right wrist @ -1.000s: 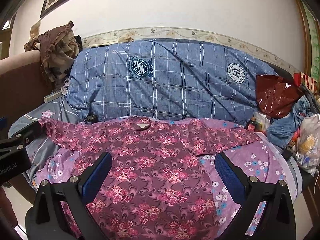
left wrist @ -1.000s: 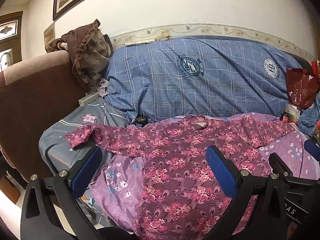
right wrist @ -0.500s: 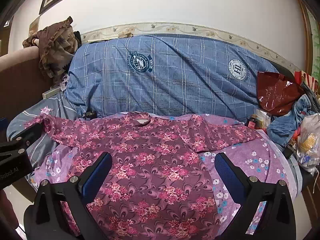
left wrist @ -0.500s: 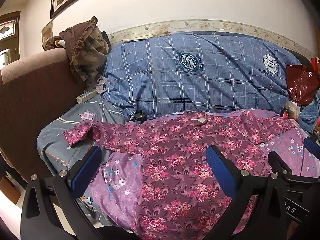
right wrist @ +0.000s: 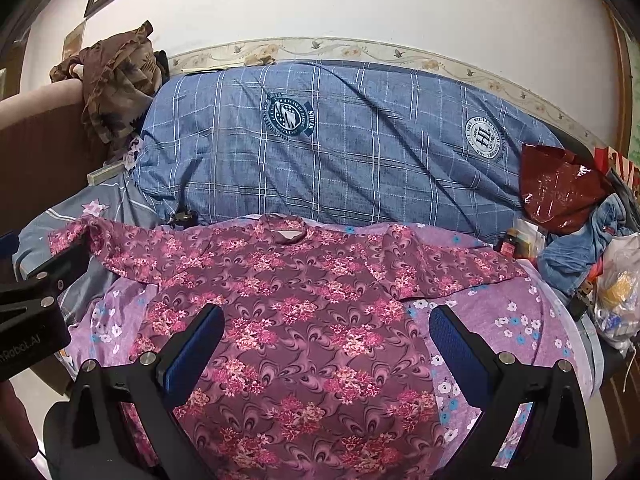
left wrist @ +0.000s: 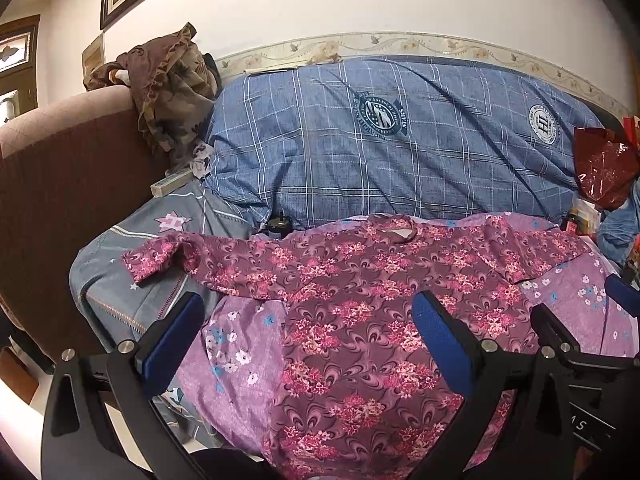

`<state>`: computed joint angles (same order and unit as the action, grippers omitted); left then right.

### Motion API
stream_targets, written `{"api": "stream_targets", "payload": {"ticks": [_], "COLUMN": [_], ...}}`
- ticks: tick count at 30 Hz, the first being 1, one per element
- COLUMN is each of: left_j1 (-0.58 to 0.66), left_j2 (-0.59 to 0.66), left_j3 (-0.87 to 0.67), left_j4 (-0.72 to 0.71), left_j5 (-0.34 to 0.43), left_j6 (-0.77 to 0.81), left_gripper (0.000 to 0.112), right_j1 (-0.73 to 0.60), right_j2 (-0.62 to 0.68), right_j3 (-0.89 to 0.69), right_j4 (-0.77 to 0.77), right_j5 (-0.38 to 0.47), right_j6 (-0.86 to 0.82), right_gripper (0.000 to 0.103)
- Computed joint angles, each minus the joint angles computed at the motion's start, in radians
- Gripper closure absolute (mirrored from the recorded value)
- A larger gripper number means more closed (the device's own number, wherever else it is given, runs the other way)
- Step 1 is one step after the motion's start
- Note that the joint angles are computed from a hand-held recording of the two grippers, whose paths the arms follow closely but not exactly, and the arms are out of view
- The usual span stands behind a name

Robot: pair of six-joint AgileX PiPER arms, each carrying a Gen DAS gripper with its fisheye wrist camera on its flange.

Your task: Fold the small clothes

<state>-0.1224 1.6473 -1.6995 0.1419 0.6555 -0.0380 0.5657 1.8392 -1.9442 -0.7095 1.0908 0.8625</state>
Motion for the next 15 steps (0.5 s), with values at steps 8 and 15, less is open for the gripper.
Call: {"api": "stream_targets", "payload": {"ticks": [8,15], "left_j1": [0.009,0.031], "left_j2": [0.005,0.029], "left_j3": [0.001,0.0], "left_j4": [-0.017,-0.053], "left_j5": [0.001,-0.001], "left_j6": [0.015,0.041], "left_gripper": [0.009,0.009], "right_j1": [0.005,0.003], "right_j2": [0.024,0.056], "right_j3": [-0.031,-0.056], "right_j4": [0.013,0.036], "right_j5": [0.011,0.014], "right_j6": [-0.02,-0.042], "right_gripper": [0.0,0.0]}}
